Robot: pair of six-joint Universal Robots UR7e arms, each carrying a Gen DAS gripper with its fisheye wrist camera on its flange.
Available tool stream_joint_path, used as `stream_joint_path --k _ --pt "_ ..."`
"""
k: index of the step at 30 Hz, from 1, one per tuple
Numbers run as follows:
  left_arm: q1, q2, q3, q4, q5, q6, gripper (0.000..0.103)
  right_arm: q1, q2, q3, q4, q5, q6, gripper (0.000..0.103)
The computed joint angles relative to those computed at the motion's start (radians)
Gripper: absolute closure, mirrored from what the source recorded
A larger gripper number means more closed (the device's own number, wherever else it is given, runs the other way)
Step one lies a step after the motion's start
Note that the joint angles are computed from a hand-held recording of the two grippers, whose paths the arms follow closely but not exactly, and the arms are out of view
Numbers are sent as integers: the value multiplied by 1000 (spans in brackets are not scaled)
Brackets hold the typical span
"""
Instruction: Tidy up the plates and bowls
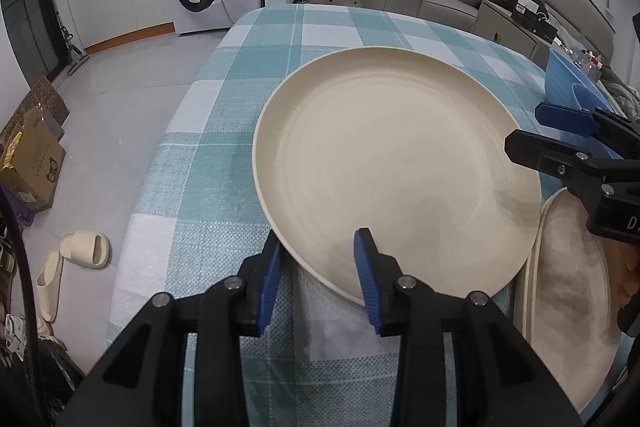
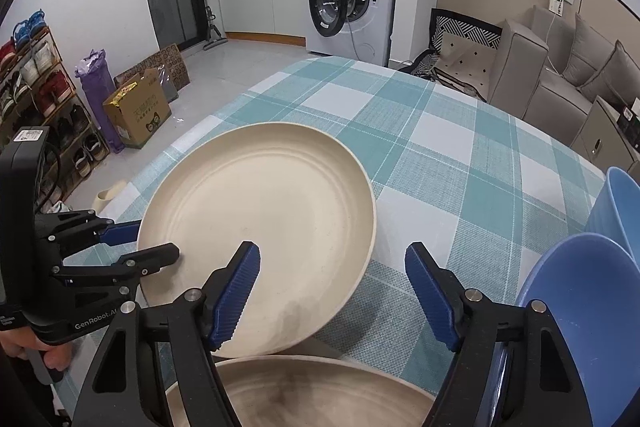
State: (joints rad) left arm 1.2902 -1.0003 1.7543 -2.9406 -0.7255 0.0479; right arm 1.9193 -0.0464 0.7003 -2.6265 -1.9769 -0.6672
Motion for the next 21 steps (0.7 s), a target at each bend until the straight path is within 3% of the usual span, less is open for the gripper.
stream_joint_path --k 8,16,21 --pt "3 -16 6 17 7 -32 67 3 -5 9 -24 -34 8 25" --pt "7 -31 24 10 12 -45 67 3 -27 36 -8 25 17 25" --pt "9 -36 29 7 13 -48 67 1 -2 5 32 18 34 25"
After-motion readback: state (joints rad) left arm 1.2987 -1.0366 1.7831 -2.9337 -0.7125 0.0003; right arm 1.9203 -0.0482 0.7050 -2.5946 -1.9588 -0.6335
